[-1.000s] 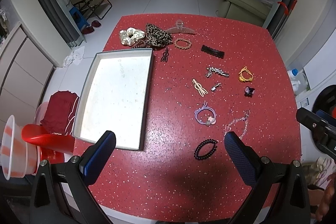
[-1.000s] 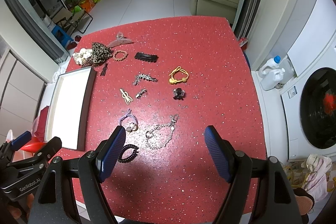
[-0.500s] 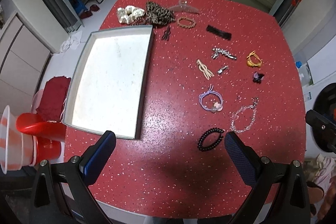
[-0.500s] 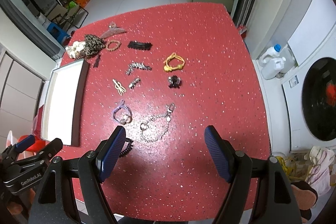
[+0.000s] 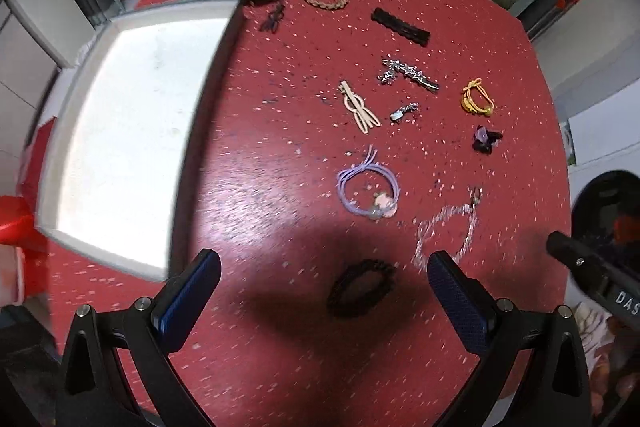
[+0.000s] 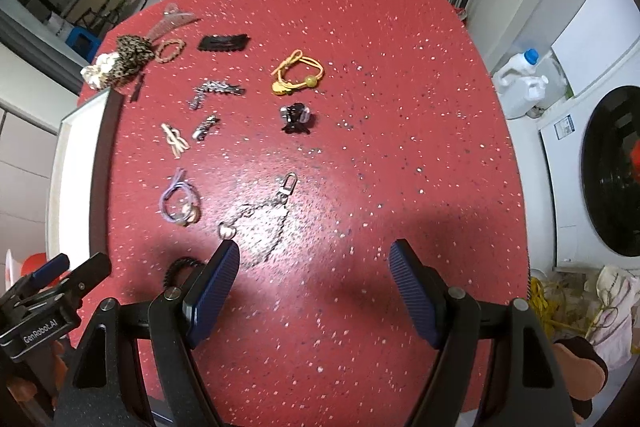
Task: Organize jewelry
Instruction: 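Grasp the lavender hair tie with the left tool while the right tool grasps the black claw clip, then carry the lavender hair tie and black claw clip over the white tray with both tools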
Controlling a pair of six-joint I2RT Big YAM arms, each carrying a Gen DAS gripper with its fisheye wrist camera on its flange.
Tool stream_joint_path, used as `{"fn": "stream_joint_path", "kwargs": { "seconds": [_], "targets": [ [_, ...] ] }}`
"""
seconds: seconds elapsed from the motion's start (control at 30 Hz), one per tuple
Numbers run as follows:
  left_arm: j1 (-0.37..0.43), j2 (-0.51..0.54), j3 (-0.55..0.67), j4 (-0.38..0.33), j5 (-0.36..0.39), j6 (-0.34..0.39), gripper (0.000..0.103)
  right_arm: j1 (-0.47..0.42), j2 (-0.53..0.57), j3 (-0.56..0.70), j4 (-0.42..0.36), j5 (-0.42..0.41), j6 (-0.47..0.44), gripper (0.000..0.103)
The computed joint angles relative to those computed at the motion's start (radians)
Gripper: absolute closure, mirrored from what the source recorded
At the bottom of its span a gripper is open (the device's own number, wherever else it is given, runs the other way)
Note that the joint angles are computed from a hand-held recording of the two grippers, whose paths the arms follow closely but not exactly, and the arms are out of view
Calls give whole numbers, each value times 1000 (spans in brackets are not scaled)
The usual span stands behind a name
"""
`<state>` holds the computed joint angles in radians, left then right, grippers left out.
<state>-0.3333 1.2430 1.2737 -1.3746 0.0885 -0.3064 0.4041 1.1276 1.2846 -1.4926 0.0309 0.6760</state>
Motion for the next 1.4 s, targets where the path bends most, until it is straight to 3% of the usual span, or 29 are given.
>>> {"fn": "stream_joint_path", "kwargs": {
  "seconds": [0.43,0.7,0.87,1.07,1.17,1.23,1.3,1.4],
  "targets": [
    [-44,129,-45,169,13,-50,0,-111,120,-55,170,-60,-106,23],
    [-86,162,-69,252,-62,-77,0,-132,195,-57,290,-64,-139,23],
    [-121,188,-51,266,-114,-94,4,-117,225,-51,337,-24,-142,23],
    [-168,206,-24,269,-191,-84,28,-90,254,-28,341,17,-153,25],
    [-178,214,-11,280,-195,-86,48,-72,260,-21,338,48,-165,37],
    [-182,213,-8,287,-191,-84,75,-62,260,-18,336,73,-173,51],
    [-177,215,-3,296,-167,-74,94,-63,258,-20,339,80,-176,72],
    [-153,193,-22,308,-103,-62,100,-72,253,-24,343,70,-170,71]
  ]
}}
